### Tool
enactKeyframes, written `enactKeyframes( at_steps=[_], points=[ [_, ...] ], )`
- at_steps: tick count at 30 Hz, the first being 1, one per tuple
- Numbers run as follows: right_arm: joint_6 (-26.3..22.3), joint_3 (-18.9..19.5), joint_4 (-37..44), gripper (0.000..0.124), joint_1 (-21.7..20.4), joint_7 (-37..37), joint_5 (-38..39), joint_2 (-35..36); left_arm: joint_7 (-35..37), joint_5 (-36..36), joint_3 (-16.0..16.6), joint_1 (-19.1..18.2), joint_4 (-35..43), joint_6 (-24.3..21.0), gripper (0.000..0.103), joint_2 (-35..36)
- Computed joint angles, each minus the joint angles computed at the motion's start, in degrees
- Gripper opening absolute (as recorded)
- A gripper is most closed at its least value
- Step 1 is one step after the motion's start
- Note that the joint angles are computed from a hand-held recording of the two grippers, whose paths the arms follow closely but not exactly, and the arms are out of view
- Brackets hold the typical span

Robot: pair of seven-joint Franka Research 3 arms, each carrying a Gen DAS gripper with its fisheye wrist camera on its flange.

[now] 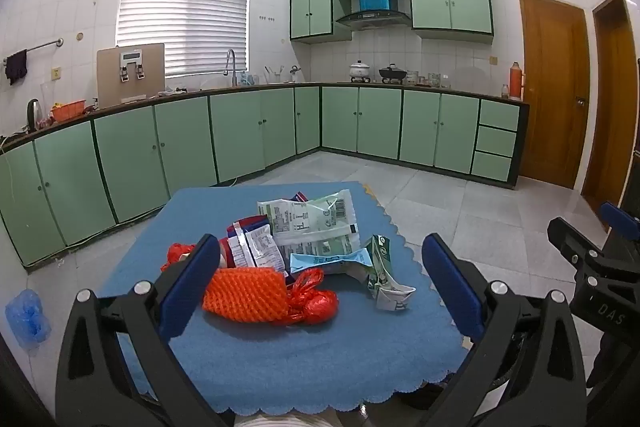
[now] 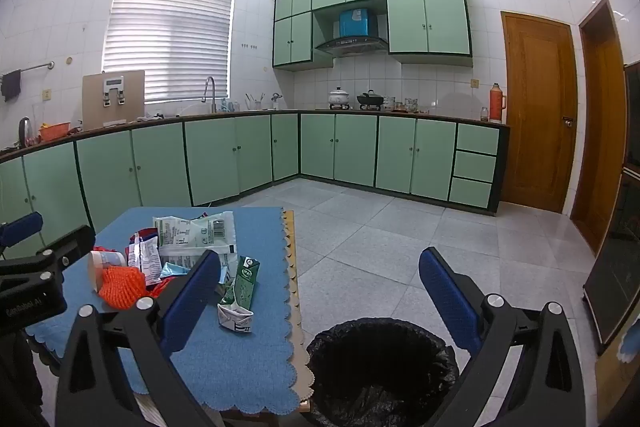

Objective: Collect trash

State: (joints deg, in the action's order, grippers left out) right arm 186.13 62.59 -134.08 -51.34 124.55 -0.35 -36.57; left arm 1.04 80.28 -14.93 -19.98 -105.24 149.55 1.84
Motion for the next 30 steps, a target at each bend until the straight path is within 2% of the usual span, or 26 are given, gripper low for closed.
enactKeyframes(
  at_steps=[30],
  points=[
    [0.11, 0.27, 0.41, 0.097, -0.32, 0.09, 0.22, 0.26, 0.05, 0.00, 0.04, -0.05, 0.04, -0.01, 0.098, 0.04]
  ],
)
